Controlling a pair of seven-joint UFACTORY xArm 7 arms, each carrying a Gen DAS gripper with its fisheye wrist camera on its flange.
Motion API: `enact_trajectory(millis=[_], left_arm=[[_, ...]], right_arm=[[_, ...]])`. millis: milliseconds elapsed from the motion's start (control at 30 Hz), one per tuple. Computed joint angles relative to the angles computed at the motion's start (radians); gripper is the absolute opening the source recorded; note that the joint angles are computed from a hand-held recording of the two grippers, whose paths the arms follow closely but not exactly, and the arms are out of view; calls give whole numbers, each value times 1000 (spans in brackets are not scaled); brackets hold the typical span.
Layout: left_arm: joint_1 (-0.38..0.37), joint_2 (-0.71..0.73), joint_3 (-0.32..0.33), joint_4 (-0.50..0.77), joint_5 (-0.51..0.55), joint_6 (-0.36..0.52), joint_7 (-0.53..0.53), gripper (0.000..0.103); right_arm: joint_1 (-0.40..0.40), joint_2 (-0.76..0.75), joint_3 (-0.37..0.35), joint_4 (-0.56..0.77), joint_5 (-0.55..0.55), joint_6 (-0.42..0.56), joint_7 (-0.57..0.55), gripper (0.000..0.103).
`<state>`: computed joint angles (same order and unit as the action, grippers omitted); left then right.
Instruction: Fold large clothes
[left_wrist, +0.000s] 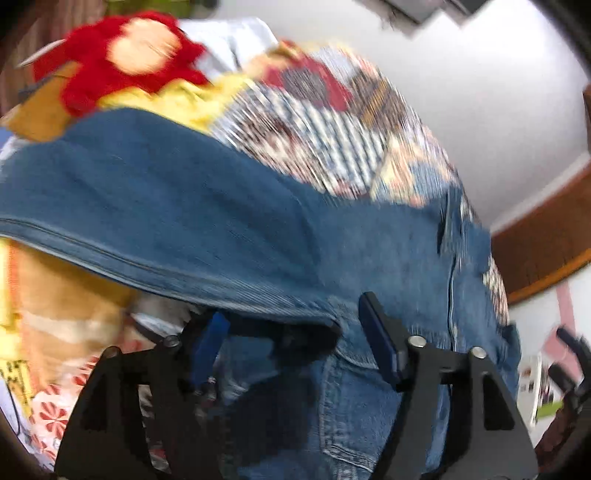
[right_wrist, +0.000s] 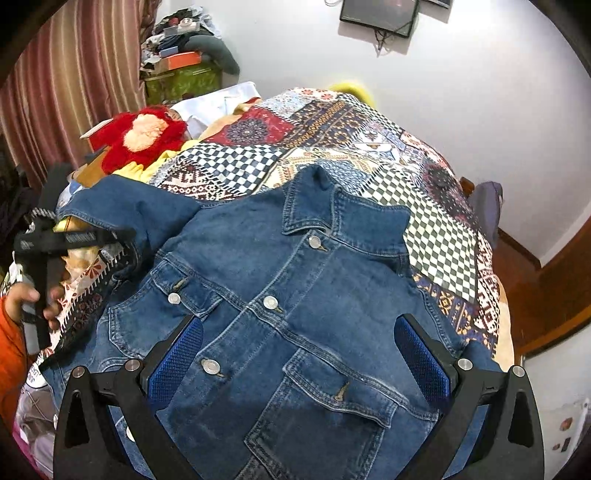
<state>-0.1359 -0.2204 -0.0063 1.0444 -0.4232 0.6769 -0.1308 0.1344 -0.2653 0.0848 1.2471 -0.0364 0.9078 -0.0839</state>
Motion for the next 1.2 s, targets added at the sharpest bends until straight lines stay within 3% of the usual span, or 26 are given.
enact_trajectory(millis=[267,367,433,500,600,733,967,1200], left_arm=[[84,36,77,19,-111,-10,-53,70],[114,53,61,41,-42,-6,-95,49],[130,53,32,55,75,-7,-146,24],[130,39,10,66,178,-14,-154,16],[118,15,-30,102,324,-32,-168,15],[59,16,-62,187,367,-59,-124,15],[-85,139,-128,345,314,-27,-7,15],[-184,263,-175,349,185,142,74,15]], right_arm=[[18,-15,16,-17,-14,-35,-1,103],[13,-22,17,-25,-28,-42,4,103],[6,-24,17,-28,-42,-40,15,103],[0,-29,8,-34,-38,-35,16,103],[-11,-36,-7,-44,-26,-30,18,103],[-30,-45,-24,-55,-12,-28,24,103],[-72,-85,-58,-79,15,-43,42,103],[-111,-130,-86,-105,31,-8,32,103]])
